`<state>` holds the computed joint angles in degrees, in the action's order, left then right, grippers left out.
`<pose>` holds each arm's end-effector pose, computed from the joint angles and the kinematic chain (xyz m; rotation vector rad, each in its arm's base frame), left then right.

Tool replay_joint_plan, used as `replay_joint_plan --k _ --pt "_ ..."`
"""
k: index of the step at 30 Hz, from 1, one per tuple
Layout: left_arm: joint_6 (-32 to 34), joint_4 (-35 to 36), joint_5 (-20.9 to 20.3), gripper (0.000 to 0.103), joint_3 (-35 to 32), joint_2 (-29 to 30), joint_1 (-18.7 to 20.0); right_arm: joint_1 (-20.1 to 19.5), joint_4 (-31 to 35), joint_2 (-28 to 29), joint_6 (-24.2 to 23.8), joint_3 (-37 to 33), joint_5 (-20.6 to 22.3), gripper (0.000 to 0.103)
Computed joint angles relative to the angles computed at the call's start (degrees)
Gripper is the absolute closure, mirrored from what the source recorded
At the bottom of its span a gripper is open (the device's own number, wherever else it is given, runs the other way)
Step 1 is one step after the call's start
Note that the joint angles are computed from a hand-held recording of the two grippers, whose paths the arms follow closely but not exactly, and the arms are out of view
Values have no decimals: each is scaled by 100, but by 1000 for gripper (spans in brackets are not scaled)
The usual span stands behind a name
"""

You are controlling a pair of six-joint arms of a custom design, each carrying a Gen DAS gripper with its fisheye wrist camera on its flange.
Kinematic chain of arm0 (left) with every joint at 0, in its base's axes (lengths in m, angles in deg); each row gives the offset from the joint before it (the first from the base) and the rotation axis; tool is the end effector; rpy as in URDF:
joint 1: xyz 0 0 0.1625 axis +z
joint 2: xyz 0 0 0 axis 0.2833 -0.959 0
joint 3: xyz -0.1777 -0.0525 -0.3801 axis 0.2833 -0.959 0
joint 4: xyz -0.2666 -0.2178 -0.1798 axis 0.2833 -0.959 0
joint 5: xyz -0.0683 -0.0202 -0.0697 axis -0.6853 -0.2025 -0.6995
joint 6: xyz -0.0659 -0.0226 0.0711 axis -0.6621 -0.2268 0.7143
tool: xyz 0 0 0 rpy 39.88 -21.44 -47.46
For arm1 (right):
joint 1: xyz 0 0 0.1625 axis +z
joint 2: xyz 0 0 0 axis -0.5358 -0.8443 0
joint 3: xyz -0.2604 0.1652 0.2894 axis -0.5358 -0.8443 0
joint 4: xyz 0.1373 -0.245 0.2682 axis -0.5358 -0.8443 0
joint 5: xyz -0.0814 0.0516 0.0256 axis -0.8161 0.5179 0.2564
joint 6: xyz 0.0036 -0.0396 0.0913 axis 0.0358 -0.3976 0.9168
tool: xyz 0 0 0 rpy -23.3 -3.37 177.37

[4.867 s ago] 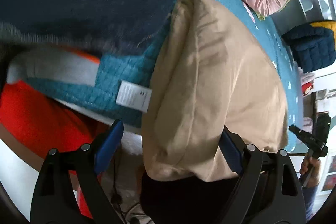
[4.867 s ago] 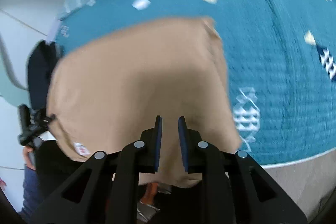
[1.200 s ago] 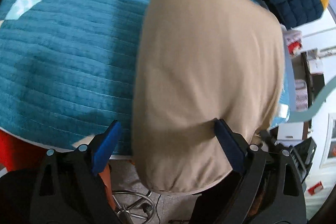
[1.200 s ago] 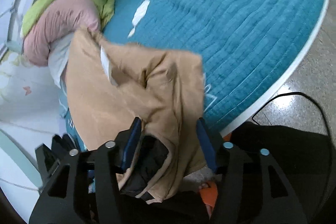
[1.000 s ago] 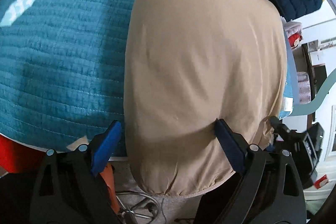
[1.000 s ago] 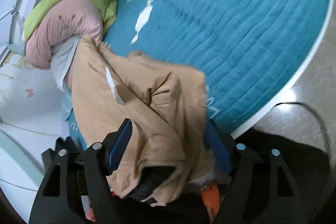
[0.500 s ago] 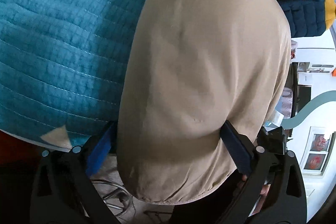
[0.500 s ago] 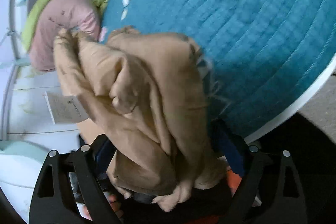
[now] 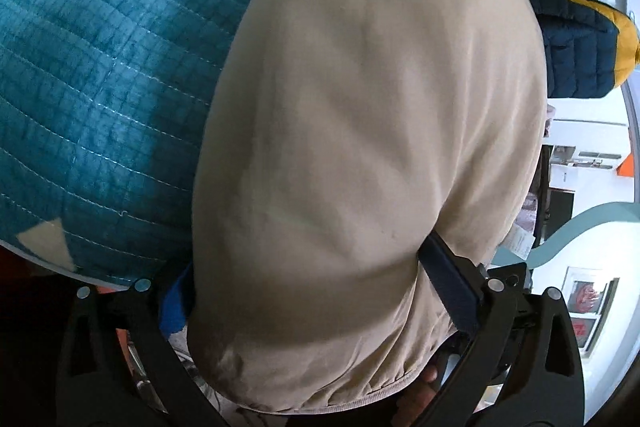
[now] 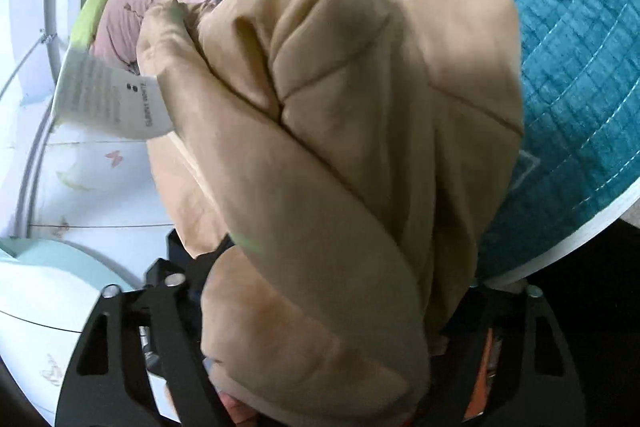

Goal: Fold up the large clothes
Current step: 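Lift the jacket with both grippers and roll it over toward the collar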

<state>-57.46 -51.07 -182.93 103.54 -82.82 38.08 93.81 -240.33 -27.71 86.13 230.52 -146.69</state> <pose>-0.3076 -0.6478 -0.1020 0.2848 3.0520 0.3892 -0.0516 -0.4268 0.2393 1.0828 2.3825 -1.2872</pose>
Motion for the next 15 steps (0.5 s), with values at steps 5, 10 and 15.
replay_joint_plan --k 5,10,15 --pt "515 -432 357 28 468 -274 -257 331 -134 -31 -216 -24 -170 69" --pt "970 -899 602 49 802 -647 -429 920 -77 6 -407 -299 -493 72" --pt "1410 -1401 1044 51 1187 -1152 -604 1581 275 72 -679 -750 -836 73"
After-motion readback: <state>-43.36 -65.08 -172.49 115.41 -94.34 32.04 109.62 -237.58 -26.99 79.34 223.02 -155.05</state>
